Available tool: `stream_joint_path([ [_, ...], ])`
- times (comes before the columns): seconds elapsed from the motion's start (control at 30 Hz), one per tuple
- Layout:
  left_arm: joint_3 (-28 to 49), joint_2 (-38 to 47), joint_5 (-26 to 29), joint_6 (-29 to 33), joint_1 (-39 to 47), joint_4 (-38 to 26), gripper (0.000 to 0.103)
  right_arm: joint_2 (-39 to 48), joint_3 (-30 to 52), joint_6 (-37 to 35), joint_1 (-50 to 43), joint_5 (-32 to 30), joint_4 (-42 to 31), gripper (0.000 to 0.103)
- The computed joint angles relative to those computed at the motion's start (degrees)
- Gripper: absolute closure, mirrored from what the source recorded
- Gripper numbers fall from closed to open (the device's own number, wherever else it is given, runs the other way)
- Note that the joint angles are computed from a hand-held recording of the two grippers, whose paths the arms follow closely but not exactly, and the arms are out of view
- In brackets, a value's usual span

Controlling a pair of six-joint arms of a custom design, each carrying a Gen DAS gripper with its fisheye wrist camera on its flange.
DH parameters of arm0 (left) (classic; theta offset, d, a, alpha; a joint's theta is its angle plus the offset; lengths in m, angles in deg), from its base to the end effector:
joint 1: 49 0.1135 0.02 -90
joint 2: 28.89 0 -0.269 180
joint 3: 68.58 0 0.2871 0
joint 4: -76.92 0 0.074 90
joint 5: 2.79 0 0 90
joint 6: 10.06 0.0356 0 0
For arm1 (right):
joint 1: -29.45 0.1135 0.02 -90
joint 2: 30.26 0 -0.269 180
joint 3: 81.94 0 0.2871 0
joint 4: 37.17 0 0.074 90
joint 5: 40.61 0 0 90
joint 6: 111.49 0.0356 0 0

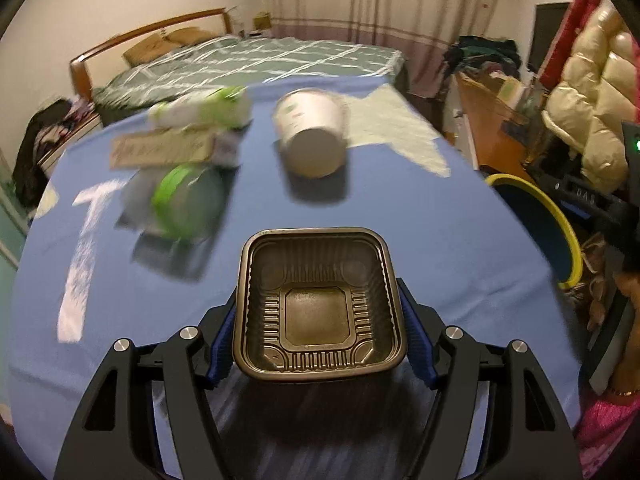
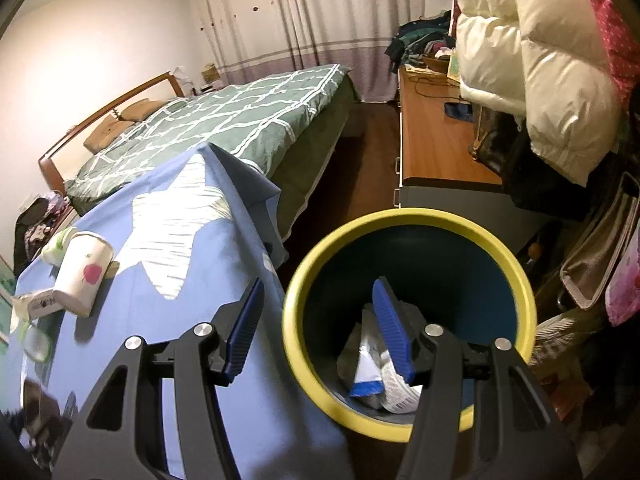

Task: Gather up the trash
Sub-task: 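Carry the brown tray with the left tool into the yellow bin and release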

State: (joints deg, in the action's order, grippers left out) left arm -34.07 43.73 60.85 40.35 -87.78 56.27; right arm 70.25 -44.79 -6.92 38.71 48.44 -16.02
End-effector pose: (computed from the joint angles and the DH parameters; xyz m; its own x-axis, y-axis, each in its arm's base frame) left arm 0.1818 -0.1258 0.1025 -0.7569 -0.1244 -0.6416 -0.1306 0.9907 -0.0380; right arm 0.2752 0.0455 0.0477 -0.6853 0.1431 -0.7141 -0.0006 0.9804 0.1971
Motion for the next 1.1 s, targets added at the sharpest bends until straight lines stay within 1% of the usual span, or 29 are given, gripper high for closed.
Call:
stream_joint_path([
  [0.17,8.3,8.0,0.2,2.6,-3.1,1.1,0.035,-4.9,-4.5,-5.0,-7.3,-4.6,-0.7,0.049],
  [0.2,10.4,9.8,0.5,3.4,-3.6,1.4,0.035,-6.5,-5.5,-7.1,-10.2,-6.5,-1.7,0.049],
  [0.37,21.1,19.4,3.0,6.3,-5.1,2.3,0.035,-10.5,-7.8,-12.5,-16.9,-10.0,-3.9,0.049],
  [0.43,26.4,23.8,5.0,7.2,-5.4,2.1,0.034,-12.2,-8.7,-14.6,-20.1,-11.9,-4.5,0.049],
  [0.6,41.2,35.9,9.1,8.9,-6.3,-0.9,0.033,-14.4,-10.2,-19.3,-28.6,-16.6,-5.5,0.048],
  [0.7,48.3,42.1,10.5,9.3,-6.9,-2.0,0.033,-14.1,-10.6,-21.8,-34.3,-19.8,-6.0,0.048],
  [0.8,57.7,49.2,11.6,10.1,-7.5,-5.0,0.033,-13.6,-10.5,-23.2,-37.7,-21.3,-6.6,0.047],
  [0.87,62.7,53.2,12.3,10.2,-7.6,-6.5,0.033,-12.6,-10.4,-24.0,-39.7,-22.0,-6.5,0.047],
  [0.93,66.5,56.3,13.3,10.2,-7.4,-7.5,0.031,-11.9,-10.2,-24.6,-40.6,-22.6,-6.5,0.047],
  [0.97,68.5,57.8,13.5,10.0,-7.5,-8.4,0.022,-11.9,-10.2,-24.8,-41.0,-22.8,-6.5,0.047],
  [1.0,69.7,58.7,13.1,10.0,-7.6,-8.9,0.016,-12.1,-10.3,-24.9,-41.3,-23.0,-6.5,0.047],
  [1.1,70.7,59.6,12.1,10.2,-7.7,-9.3,0.016,-12.5,-10.4,-25.2,-42.0,-23.3,-6.6,0.047],
])
